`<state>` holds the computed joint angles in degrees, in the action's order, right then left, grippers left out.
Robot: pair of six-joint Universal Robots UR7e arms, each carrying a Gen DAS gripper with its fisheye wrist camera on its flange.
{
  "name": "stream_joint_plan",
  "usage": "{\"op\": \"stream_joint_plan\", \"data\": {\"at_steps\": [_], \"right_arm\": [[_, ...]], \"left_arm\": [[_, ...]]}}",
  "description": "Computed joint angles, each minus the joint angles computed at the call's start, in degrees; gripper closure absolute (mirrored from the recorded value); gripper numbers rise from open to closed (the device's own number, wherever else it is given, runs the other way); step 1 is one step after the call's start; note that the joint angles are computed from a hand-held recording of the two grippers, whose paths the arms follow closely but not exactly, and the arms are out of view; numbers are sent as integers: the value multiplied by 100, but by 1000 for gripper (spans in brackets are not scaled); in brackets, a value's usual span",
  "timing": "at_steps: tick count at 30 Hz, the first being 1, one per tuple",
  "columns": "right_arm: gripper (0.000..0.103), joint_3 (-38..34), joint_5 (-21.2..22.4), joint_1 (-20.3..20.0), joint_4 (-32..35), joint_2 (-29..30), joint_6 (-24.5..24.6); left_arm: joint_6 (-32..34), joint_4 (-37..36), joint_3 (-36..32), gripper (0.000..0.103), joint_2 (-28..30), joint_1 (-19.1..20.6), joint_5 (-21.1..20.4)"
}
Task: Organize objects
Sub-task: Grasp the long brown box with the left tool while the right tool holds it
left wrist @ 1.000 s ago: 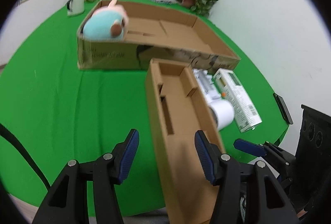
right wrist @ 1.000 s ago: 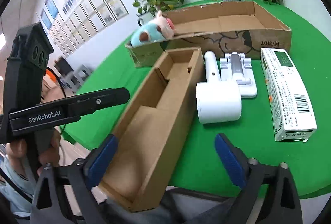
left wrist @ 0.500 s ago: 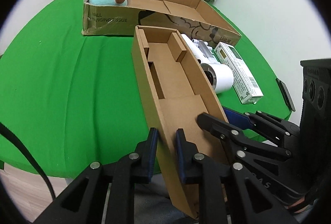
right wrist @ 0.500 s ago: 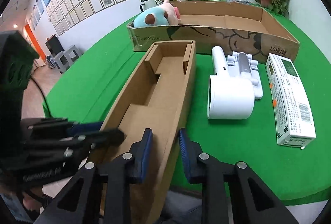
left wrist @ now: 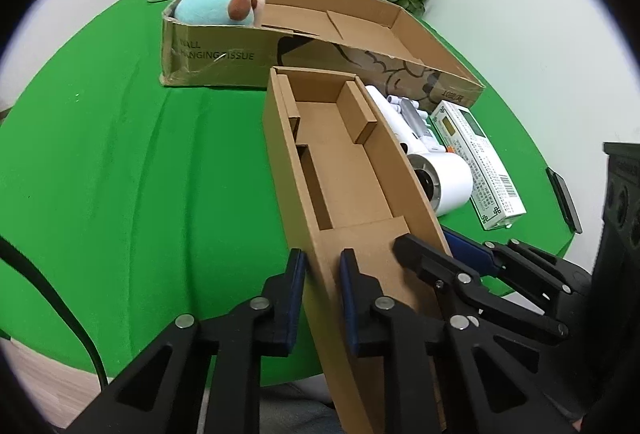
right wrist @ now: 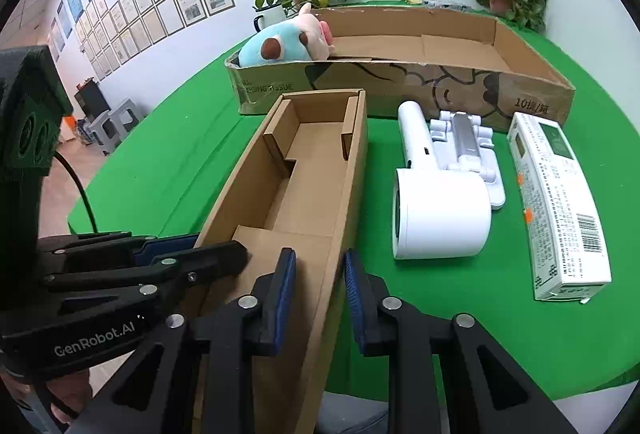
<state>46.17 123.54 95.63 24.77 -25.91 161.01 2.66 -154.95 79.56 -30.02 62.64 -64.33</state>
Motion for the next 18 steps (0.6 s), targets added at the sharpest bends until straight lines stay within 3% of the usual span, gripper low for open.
{"op": "stream_joint_plan", "data": {"at_steps": [3,10,18], "right_arm": [[92,57,47,20,-83,-35,42],[93,832,-82,163,-1158,-596,-235],[94,260,-14,359,-1452,-641,-761]], "left_arm": [[105,-196,66,90,7,-70,255],[546,-757,48,90,-83,-232,279],[1208,-928,-912,90,233,-381,163]]}}
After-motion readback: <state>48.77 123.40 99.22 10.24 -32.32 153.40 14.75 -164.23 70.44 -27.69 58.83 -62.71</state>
